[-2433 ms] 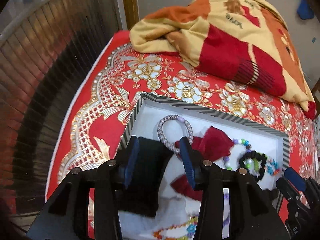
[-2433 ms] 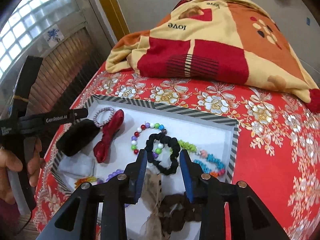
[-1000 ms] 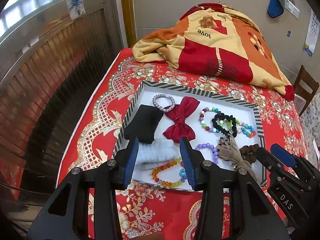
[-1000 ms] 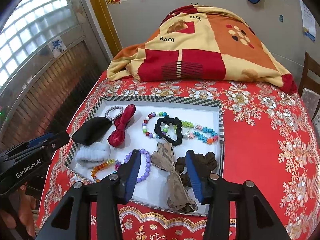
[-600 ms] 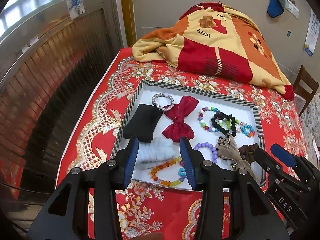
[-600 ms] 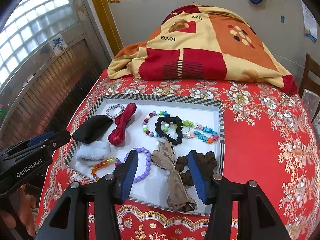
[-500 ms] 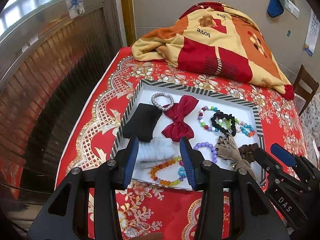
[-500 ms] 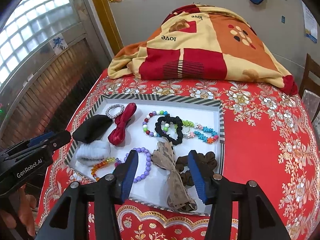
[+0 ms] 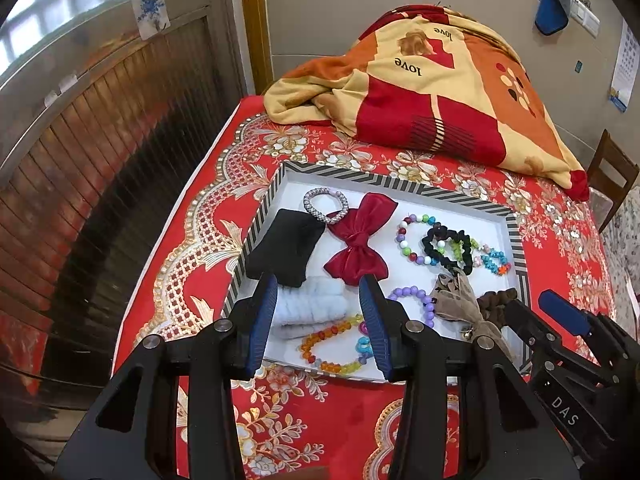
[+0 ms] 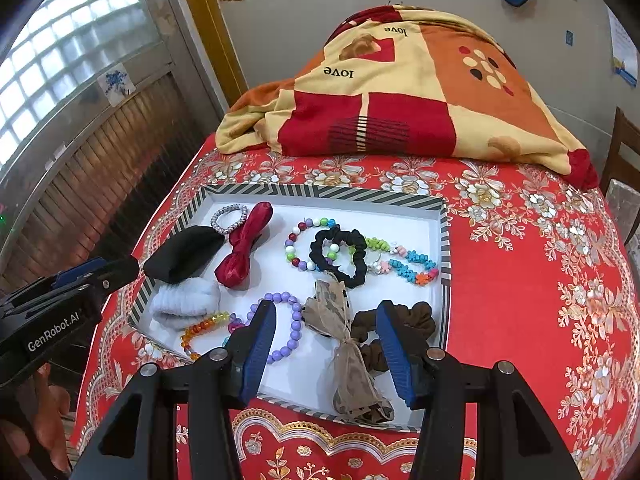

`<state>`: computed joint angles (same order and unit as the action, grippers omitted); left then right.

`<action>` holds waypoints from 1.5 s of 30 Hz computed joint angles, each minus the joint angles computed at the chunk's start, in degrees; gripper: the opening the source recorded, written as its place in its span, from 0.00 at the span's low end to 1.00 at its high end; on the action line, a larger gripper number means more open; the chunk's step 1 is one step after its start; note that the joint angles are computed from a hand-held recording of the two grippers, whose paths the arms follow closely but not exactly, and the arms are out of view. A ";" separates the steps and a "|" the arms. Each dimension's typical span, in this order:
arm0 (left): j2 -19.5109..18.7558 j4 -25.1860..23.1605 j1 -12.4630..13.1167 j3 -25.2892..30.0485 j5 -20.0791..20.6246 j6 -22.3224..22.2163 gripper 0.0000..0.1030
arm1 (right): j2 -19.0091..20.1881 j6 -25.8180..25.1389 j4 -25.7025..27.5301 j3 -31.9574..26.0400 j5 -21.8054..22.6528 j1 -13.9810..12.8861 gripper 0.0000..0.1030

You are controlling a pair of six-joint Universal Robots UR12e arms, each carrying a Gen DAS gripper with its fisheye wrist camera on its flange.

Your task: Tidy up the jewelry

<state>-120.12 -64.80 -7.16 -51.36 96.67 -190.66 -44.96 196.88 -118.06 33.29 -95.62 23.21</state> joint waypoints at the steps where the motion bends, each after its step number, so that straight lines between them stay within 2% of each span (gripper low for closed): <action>1: -0.01 -0.10 -0.01 0.04 0.02 -0.05 0.41 | 0.00 -0.01 0.03 0.01 0.06 -0.02 0.49; 39: -0.30 -0.93 0.05 0.39 -0.71 -0.40 0.41 | 0.86 -0.81 2.18 -1.62 0.72 -0.10 0.50; 45: 0.04 0.89 -0.07 -0.74 -1.35 0.66 0.41 | -0.65 -0.66 -0.05 1.52 1.56 -0.57 0.50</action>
<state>-120.08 -63.90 -7.22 -52.10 95.31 -189.99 -45.61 196.22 -118.11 34.81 -94.05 22.65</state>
